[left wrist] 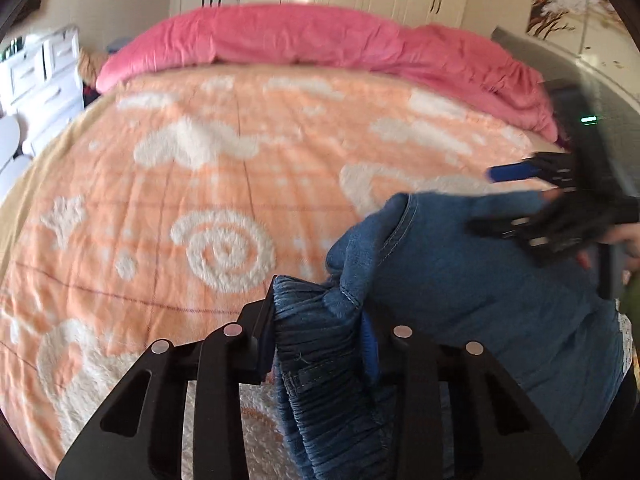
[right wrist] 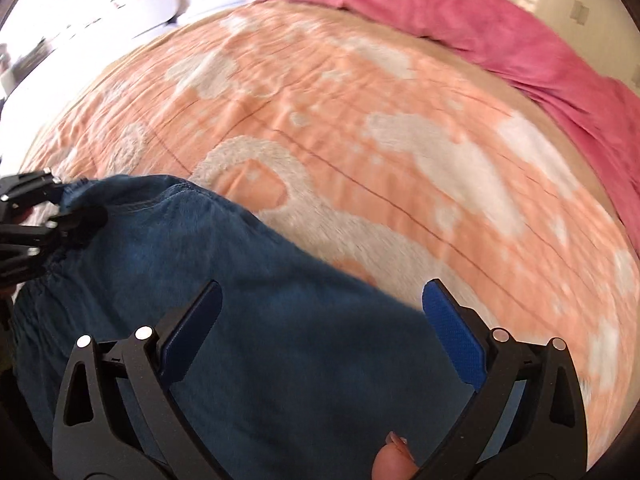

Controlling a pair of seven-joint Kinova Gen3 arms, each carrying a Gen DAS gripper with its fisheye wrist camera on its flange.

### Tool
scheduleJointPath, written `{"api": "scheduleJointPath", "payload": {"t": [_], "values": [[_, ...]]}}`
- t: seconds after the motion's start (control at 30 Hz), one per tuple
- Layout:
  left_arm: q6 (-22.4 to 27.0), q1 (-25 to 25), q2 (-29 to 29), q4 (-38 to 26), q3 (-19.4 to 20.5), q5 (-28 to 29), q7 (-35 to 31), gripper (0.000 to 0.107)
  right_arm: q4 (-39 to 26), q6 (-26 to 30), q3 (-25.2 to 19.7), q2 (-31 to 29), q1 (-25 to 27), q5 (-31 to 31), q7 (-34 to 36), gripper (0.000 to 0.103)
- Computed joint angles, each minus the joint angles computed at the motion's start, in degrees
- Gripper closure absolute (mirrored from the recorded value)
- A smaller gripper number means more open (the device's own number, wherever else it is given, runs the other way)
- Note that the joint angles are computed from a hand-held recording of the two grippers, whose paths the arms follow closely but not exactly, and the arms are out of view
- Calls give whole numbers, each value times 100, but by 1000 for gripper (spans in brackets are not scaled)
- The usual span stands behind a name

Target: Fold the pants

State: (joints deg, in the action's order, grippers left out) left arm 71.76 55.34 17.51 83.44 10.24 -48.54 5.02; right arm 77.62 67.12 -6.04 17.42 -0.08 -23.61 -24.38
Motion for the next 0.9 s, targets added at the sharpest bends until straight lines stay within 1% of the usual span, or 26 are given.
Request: {"api": "scheduleJointPath", "payload": {"t": [0.07,0.1,0.13,0.17,0.2,0.23,0.27,0.3,0.4,0.47,0.5,0.53,0.57,0.67,0.7,0.77,0.83,0.9], "values": [[255,155,113,-147,5,-194,-66,75,-11,64,-89,62,-96,110,264,20],[354,216,164,-214,1,-247,-106,75,40,81,-1,59,-248,172,378,37],[401,259,203,-258,0,-275,-161,75,55,191,52,76,-307,141,431,59],[477,306,248,-316,-4,-294,-232,75,123,215,48,40,-260,18,525,69],[581,369,289,-361,-24,-324,-251,75,295,146,89,-96,-188,-200,713,93],[648,433,291,-356,-43,-356,-231,75,522,-8,237,-298,-181,-384,842,100],[635,476,251,-304,-57,-391,-149,75,652,-70,325,-422,-127,-532,887,101],[602,507,195,-238,-64,-431,-37,75,760,-38,356,-537,33,-765,915,102],[512,621,12,1,18,-652,265,75,1064,380,313,-922,829,-1464,1325,102],[544,714,-32,32,126,-780,333,75,1375,749,612,-1255,1171,-1865,1688,102],[594,772,-23,13,179,-815,367,75,1465,866,727,-1355,1236,-1955,1831,102],[679,851,-21,-22,226,-852,394,75,1562,1076,929,-1471,1305,-2049,1994,102],[802,971,9,-79,279,-904,422,75,1723,1309,1093,-1622,1481,-2187,2197,102],[1125,1324,103,-217,389,-978,496,75,1949,1997,1533,-1813,1719,-2299,2520,102],[1177,1422,109,-235,417,-951,566,75,2054,2213,1702,-1902,1805,-2280,2695,102],[1171,1627,63,-164,481,-900,885,75,2184,2536,1877,-1973,1951,-2170,2901,102],[1163,1815,85,-186,529,-754,1105,74,2356,2717,2013,-2037,2059,-2019,3080,102],[1172,1843,155,-291,624,-551,1041,73,2533,2783,2057,-2109,2103,-1729,3170,102]]}}
